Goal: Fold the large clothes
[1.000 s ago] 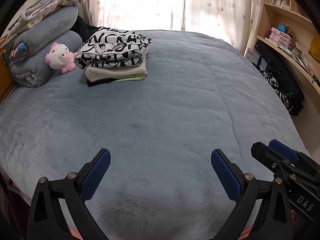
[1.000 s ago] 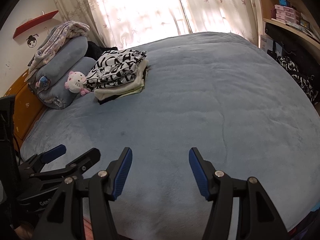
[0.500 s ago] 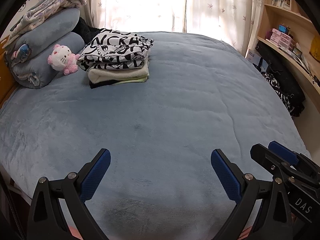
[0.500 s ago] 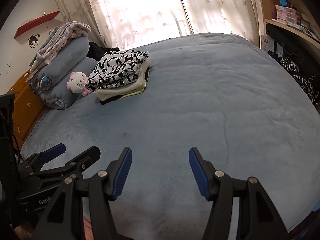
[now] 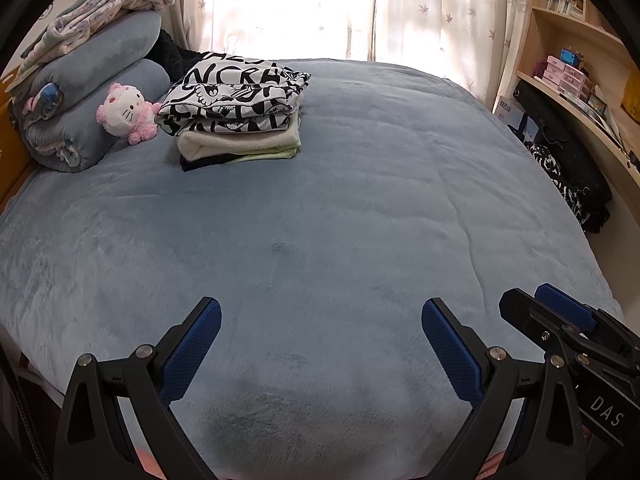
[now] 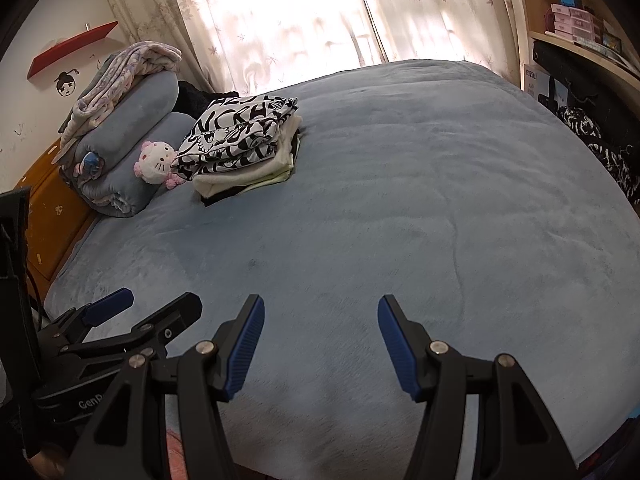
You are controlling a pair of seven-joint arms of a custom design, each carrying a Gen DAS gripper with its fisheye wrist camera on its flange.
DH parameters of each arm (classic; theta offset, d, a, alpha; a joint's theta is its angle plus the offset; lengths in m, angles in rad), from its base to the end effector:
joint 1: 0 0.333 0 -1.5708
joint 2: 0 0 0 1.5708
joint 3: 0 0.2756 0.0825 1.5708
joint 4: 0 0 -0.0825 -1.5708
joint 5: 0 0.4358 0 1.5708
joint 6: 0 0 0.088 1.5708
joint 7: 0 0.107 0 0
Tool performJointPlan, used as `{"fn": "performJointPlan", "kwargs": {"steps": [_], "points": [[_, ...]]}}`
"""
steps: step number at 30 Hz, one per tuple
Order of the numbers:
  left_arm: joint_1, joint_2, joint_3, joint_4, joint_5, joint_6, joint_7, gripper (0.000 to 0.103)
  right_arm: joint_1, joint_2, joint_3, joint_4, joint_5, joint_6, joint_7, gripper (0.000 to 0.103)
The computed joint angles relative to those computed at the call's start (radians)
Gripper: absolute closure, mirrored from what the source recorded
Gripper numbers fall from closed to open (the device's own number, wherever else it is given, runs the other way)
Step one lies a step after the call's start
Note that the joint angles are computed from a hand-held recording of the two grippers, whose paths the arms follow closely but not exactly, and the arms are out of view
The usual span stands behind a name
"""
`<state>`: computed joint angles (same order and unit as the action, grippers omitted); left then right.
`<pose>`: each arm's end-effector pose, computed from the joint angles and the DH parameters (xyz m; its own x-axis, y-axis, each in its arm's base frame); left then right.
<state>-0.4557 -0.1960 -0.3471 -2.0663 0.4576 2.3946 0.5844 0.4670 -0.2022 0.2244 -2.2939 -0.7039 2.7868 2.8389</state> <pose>0.4135 -0.4350 0.5149 -0.1091 -0.9918 0.0663 -0.7846 0.0450 -0.6183 0.4237 0.3914 0.4348 0.1066 -0.9695 -0.2206 -0.7192 0.0780 -0.6904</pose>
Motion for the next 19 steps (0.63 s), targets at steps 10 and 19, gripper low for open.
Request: {"fn": "performJointPlan", "kwargs": {"steps": [10,19], "points": [[0.000,-0.006,0.000,-0.011,-0.002,0.001,-0.006,0.004,0.003,0.017,0.008,0.011,-0.018,-0.007,0.025,0.044],[-0.001,-0.019,0.002,-0.033,-0.007,0.006,-0.012,0.004,0.019,0.036,0.007,0.028,-0.022,-0.024,0.029,0.044]]}}
